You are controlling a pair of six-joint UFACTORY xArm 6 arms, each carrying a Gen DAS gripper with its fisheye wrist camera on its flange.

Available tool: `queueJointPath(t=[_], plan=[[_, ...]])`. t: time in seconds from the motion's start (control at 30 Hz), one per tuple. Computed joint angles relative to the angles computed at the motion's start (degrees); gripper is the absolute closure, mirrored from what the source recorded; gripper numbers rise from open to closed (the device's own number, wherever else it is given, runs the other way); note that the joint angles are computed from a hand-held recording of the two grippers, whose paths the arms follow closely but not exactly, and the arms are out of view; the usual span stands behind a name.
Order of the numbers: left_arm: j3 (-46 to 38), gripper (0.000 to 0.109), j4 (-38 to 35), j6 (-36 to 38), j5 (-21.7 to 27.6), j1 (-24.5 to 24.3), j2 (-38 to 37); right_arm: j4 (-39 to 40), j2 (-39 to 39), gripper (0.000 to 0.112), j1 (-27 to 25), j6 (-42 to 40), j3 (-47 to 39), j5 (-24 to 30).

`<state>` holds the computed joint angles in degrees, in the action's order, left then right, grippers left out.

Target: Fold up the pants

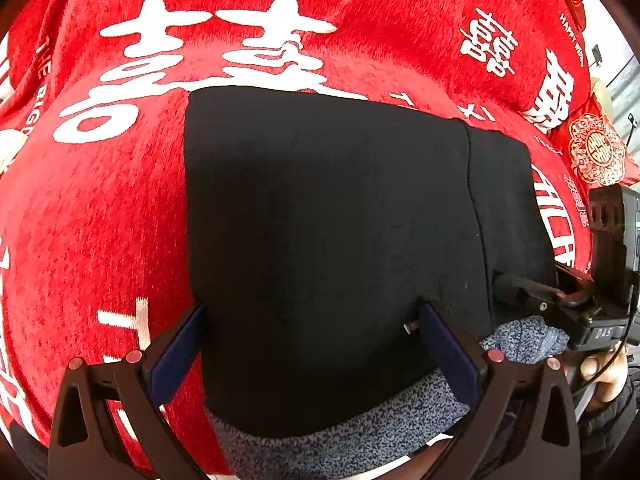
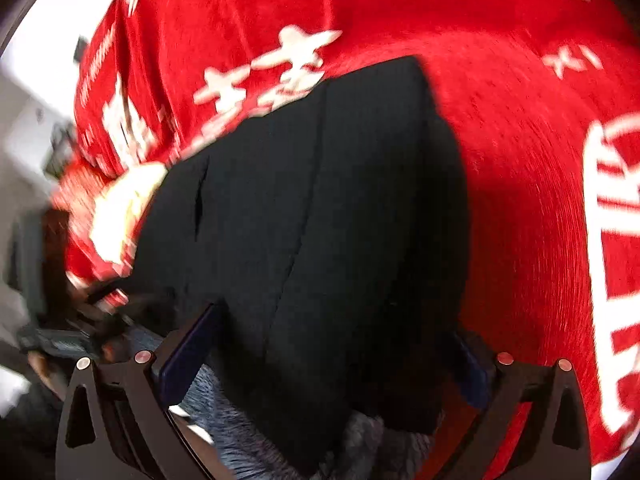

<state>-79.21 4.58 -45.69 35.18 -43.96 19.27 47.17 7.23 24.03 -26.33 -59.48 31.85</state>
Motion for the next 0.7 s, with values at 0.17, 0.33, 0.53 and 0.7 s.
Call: queueJointPath(t=[0.17, 0.33, 0.53, 0.7], plan=[[1.4, 0.006, 0.3, 0.4, -2.3, 0.2, -0.5, 5.4, 0.0, 0.009, -1.0, -5.3, 0.5, 0.3], [2.2, 0.006, 2.2, -1.4, -3.6, 0.0, -0.6, 2.9, 0.0, 0.009, 0.2, -3.5, 1.1, -2.6], [3.1, 0.024, 8.0, -3.6, -4.4, -0.7, -1.8, -7.3, 0.1, 0.022, 1.3, 6.0, -0.9, -1.7], [2.0, 0.049, 12.1, -4.4, -2.3, -1.1, -2.6, -7.1, -2.5, 0.051, 1.6, 6.1, 0.2, -2.5]])
